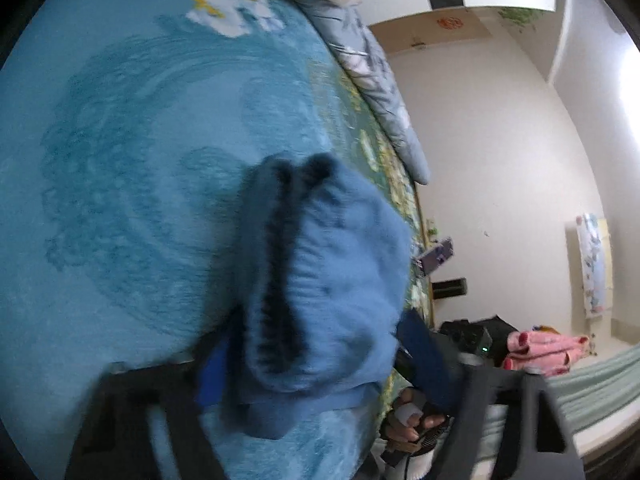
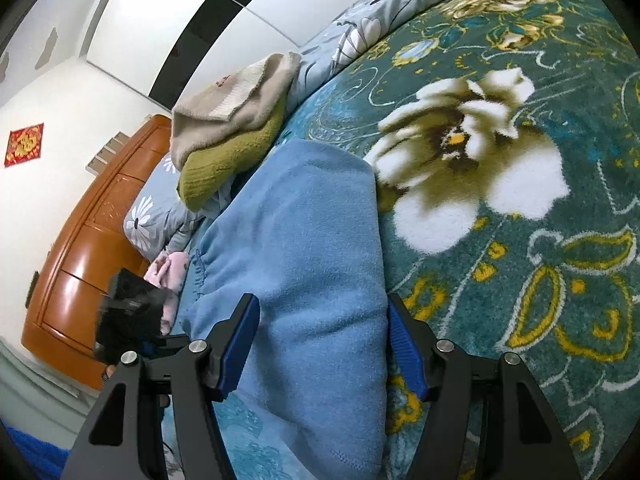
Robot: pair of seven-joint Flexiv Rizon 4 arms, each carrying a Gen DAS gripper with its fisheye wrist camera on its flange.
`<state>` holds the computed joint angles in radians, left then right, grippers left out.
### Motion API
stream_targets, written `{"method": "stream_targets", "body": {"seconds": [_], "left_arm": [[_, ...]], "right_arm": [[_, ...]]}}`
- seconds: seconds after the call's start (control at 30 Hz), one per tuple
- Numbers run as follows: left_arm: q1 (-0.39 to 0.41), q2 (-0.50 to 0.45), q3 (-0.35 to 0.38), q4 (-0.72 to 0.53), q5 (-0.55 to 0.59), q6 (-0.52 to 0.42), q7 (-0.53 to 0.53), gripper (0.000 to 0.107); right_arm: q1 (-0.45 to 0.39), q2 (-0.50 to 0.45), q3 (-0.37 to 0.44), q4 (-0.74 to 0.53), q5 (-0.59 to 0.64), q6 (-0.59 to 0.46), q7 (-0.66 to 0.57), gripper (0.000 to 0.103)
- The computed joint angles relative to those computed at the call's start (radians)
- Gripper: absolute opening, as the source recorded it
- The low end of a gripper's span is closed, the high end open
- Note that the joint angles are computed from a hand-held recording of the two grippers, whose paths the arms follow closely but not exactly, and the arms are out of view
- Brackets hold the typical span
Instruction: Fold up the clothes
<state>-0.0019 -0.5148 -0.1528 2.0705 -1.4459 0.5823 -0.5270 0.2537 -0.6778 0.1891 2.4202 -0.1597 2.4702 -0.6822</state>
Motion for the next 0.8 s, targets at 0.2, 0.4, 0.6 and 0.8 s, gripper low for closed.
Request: {"method": "stream_targets", "body": {"seconds": [0.2, 0.4, 0.6, 0.8], "left_arm": [[-0.017, 0.011, 0.003, 0.024, -0.039, 0.046, 0.037, 0.044], [-0.060, 0.036, 0.006, 0.043, -0.071, 0.137, 0.088, 0.037], [-0.080, 0.071, 0.015, 0.068, -0.096, 0.186, 0.132, 0.031], [-0.079, 0.123, 0.034, 0.096, -0.103, 0.170, 0.183, 0.030]], "right_arm": [[-0.039, -0.017, 0.023, -0.004, -0.027, 0.032, 0.069, 0.060], [-0.043, -0.028, 0.027, -0.009, -0.012, 0.042, 0.164, 0.045], [0.037, 0.020, 0.008, 0.002, 0.092, 0.022, 0.174, 0.030], [0.107, 0.082, -0.001, 0.024, 0.159, 0.002, 0.142, 0.026]]}}
